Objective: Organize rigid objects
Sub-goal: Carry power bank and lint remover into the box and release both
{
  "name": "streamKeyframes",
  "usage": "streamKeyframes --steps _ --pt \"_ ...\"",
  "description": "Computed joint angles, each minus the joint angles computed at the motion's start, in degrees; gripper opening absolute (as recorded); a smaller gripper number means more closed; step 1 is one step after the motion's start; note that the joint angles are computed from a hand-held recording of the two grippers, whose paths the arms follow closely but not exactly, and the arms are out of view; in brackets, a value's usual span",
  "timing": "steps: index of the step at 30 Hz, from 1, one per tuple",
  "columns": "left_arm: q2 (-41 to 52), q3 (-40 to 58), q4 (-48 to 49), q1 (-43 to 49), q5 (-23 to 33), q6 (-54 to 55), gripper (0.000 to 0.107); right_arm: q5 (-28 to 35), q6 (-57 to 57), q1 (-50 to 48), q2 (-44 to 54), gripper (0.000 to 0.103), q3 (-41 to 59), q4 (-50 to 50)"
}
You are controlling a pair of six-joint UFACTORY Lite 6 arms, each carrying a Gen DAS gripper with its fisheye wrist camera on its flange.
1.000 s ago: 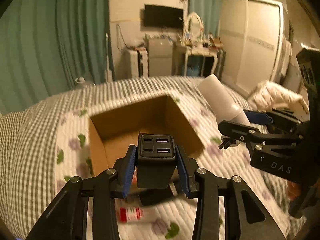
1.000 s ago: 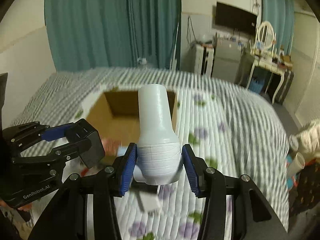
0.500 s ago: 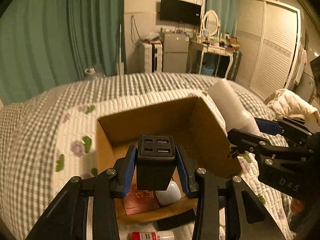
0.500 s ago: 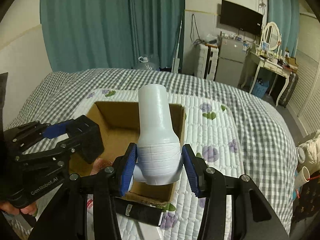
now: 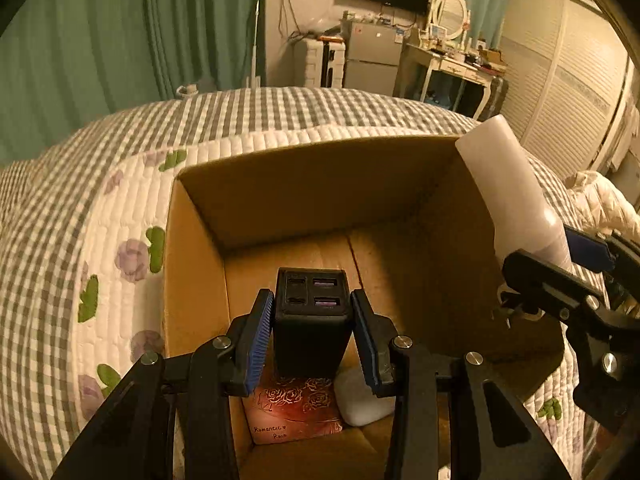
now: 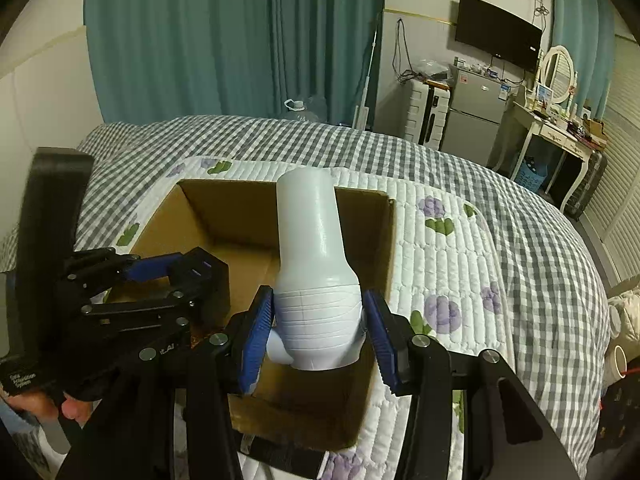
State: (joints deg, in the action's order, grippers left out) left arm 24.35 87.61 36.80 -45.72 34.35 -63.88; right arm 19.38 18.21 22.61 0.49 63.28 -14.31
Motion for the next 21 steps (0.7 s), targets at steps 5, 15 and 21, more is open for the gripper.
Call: streamKeyframes --steps 5,15,21 --pt "-1.5 1.5 5.9 -1.5 1.4 -0.3 0.042 -0.5 2.4 0.9 2.7 0.046 1.7 -2.2" --pt "-9.6 -4.2 5.6 -2.4 5.0 0.8 0.042 1.8 0.4 0.2 2.9 0.047 4.4 3.0" --pt "-17.7 -8.5 7.9 -6.5 9.7 -1.2 0.058 4.9 3.6 1.8 -2.8 0.07 3.0 -0.4"
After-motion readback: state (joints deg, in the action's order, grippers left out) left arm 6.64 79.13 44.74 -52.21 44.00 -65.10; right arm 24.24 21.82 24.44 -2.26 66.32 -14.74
